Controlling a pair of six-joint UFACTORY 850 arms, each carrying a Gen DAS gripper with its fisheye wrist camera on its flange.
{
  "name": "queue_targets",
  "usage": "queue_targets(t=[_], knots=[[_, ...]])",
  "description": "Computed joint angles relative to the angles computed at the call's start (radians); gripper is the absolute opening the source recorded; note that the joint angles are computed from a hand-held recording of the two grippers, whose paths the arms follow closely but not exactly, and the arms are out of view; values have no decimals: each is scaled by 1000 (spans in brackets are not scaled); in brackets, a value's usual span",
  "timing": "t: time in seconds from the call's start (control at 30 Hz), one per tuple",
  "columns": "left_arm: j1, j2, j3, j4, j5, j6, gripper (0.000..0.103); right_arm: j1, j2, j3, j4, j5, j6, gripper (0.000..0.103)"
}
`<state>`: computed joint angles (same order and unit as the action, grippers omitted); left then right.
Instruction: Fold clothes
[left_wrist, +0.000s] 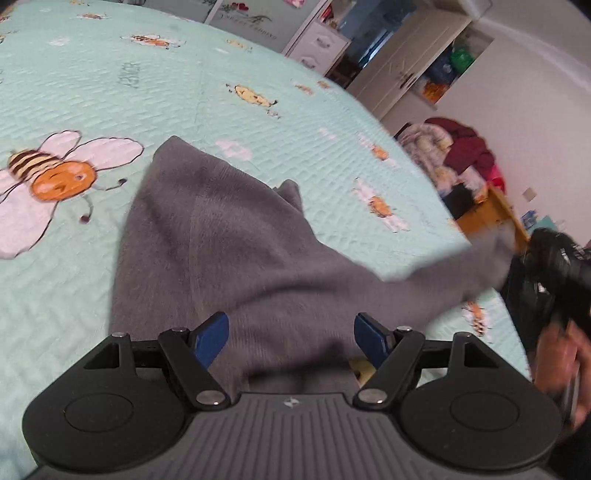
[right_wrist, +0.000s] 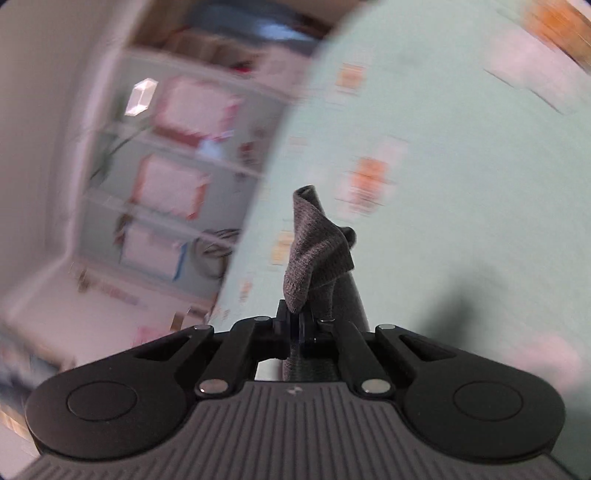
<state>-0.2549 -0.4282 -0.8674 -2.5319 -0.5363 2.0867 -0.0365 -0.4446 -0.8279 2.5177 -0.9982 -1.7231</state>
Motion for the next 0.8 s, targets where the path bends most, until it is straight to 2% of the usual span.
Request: queue_targets(t=[0.13,0.2,0.37,0.47,0.6,0.7,0.73,0.8], knots=[[-29,58,95,-23,-29,21,78,43,92,-69,-80,-14,-99,3],[-41,94,149,-37,-50,30,78,61,131,-101,-185,-56,-131,3],[-23,246,371,-65,-191,47,78,136,201,-169,-593,-160,-221,3],[14,341,494,-80,-207,40,78,187,256,-147,-823,-162,-239,3],[92,429,594,-89,-199,14,78,255,323,-67,-1003,-36,-278,2],[150,445,612,-83,-218,-31,78,319,351,-7,-1102,152,-323,3],[155,438,604,-80,-230,-39,78,347,366,19,-1130,227,-340,3],[162,420,584,-70,-254,-55,78,374,377,75,-1121,324,-407,3]])
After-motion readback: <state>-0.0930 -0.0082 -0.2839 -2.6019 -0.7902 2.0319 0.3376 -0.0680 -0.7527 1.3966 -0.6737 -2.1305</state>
